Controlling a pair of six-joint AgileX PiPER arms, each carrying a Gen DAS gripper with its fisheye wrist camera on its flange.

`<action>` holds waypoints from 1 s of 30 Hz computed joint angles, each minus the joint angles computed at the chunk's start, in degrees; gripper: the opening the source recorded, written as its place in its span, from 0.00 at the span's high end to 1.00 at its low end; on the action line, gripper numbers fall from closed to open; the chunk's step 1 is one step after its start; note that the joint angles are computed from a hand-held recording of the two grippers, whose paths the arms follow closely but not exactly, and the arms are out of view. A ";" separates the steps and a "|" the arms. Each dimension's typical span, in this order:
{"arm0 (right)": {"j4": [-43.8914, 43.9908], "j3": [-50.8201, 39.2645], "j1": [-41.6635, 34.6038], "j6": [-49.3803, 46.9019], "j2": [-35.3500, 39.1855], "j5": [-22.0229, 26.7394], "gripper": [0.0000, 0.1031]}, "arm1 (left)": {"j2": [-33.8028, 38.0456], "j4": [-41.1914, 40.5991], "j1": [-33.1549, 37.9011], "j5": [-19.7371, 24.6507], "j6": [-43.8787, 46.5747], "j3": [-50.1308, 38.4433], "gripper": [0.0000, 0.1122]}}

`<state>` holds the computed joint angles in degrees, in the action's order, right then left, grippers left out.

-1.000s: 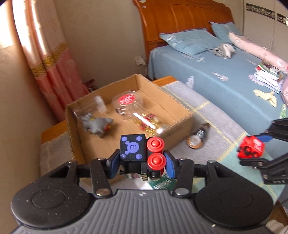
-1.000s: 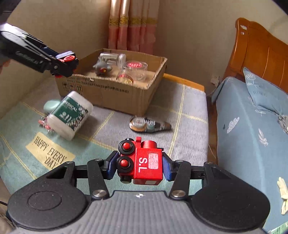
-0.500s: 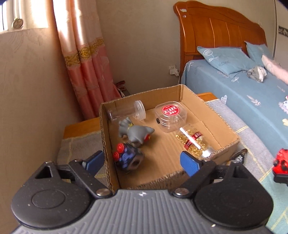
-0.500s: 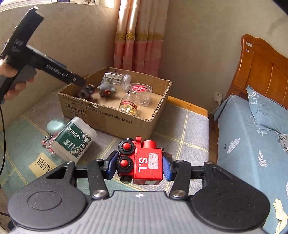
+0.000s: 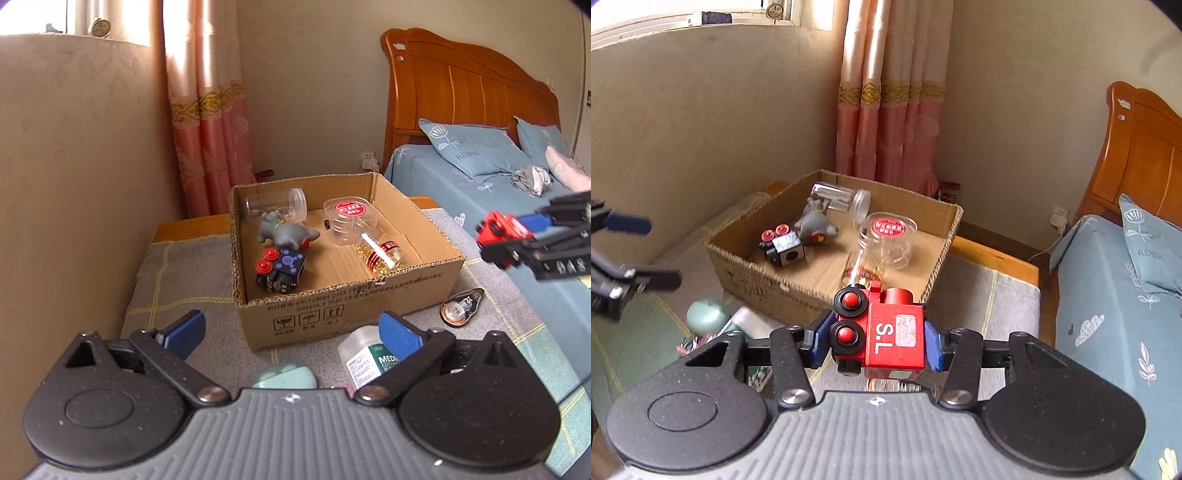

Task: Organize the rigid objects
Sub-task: 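Open the left tool over the box while the right tool lowers the train in and opens, then move the right tool to the white MEDICAL bottle while the left tool approaches the mint-green case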

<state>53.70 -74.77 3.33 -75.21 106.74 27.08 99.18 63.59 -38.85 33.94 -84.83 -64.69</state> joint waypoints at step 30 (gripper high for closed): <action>-22.08 -21.08 6.21 27.60 13.77 0.40 0.00 | -4.68 2.27 -1.34 1.24 -10.90 8.62 0.11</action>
<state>31.62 -95.86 9.55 -47.62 120.51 27.48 94.50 65.85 -40.19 35.17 -95.73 -56.07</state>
